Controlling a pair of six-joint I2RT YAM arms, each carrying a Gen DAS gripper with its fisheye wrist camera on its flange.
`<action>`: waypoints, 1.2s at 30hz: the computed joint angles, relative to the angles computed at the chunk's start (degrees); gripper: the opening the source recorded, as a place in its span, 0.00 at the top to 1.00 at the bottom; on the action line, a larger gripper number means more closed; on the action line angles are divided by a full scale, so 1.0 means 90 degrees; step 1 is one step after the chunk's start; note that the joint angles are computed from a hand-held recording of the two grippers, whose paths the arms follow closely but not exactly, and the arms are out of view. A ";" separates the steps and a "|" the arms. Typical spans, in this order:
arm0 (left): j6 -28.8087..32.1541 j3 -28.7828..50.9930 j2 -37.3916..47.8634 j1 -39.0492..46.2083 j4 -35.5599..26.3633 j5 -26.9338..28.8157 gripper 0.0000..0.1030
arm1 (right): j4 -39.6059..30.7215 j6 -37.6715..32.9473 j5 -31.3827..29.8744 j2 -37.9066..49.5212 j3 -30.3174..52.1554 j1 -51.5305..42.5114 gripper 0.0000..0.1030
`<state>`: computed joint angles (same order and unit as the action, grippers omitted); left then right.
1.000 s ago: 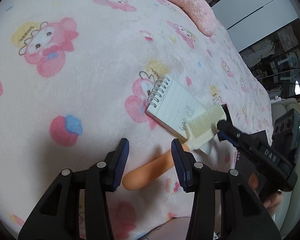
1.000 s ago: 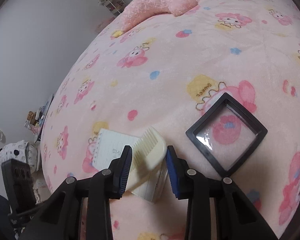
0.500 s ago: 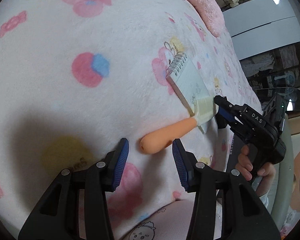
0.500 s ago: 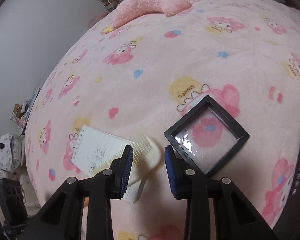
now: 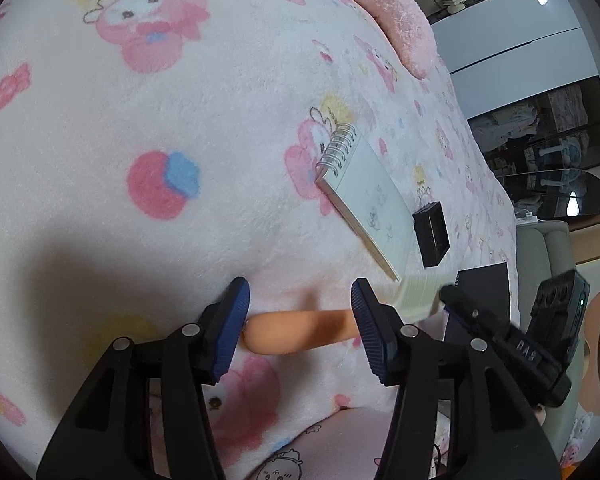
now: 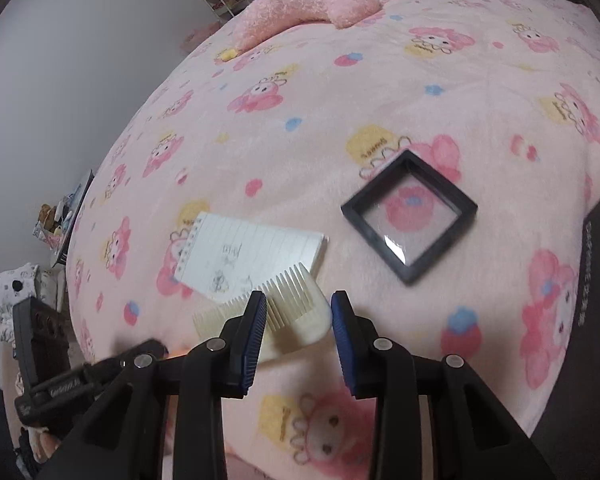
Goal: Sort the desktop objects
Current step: 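Grasp the orange handle with the left gripper while the right gripper grasps the cream comb teeth, then carry the orange-handled comb with both grippers over the black box and lower it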
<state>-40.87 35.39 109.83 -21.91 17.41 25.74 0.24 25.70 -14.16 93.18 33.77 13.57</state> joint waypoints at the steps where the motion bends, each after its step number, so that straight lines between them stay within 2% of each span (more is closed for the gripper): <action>1: 0.0036 0.0033 0.0033 0.0012 -0.0052 0.0071 0.48 | -0.0120 0.0005 0.0073 -0.0173 -0.0170 0.0090 0.70; 5: 0.0247 -0.0058 -0.0090 0.0085 -0.0086 0.0534 0.48 | -0.0370 0.0326 0.0023 -0.0312 -0.0740 0.0132 0.70; 8: 0.0188 -0.0439 -0.0749 0.0035 -0.0223 -0.0042 0.48 | -0.0523 0.0702 -0.0010 -0.0539 -0.1069 0.0160 0.70; 10: 0.0159 -0.0542 -0.0823 0.0052 -0.0262 -0.0098 0.48 | -0.0387 0.0792 0.0134 -0.0964 -0.1346 0.0290 0.70; 13: 0.0044 -0.0584 -0.0633 -0.0009 -0.0152 -0.0102 0.48 | -0.0131 0.0795 0.0219 -0.1060 -0.1444 0.0258 0.69; 15: -0.0075 -0.0655 -0.0595 -0.0134 0.0062 -0.0173 0.48 | 0.0281 0.0723 0.0363 -0.0929 -0.1465 0.0174 0.62; 17: -0.0122 -0.0631 -0.0436 -0.0248 0.0209 -0.0179 0.48 | 0.0464 0.0546 0.0430 -0.0361 -0.1240 0.0075 0.60; 19: -0.0103 -0.0483 -0.0131 -0.0343 0.0241 -0.0265 0.48 | 0.0566 0.0392 0.0065 0.0280 -0.0994 -0.0146 0.59; 22: -0.0252 -0.0464 0.0172 -0.0338 0.0553 -0.0242 0.49 | 0.1096 0.0234 -0.0384 0.0717 -0.0946 -0.0334 0.55; 25: -0.0414 -0.0510 -0.0058 -0.0402 0.0535 -0.0175 0.50 | 0.0864 0.0079 -0.0295 0.0936 -0.0652 -0.0183 0.56; 28: -0.0218 -0.0447 -0.0644 -0.0737 -0.0207 -0.0802 0.50 | 0.0647 0.0029 -0.0244 0.0380 -0.0785 0.0028 0.59; 32: -0.0295 -0.0783 -0.1698 -0.0947 -0.0532 -0.0859 0.50 | 0.0179 0.0257 -0.0237 -0.1005 -0.1302 0.0111 0.59; 36: -0.0372 -0.0789 -0.2925 -0.1506 -0.1260 -0.1136 0.50 | -0.1234 0.0224 -0.0210 -0.3171 -0.1557 -0.0050 0.59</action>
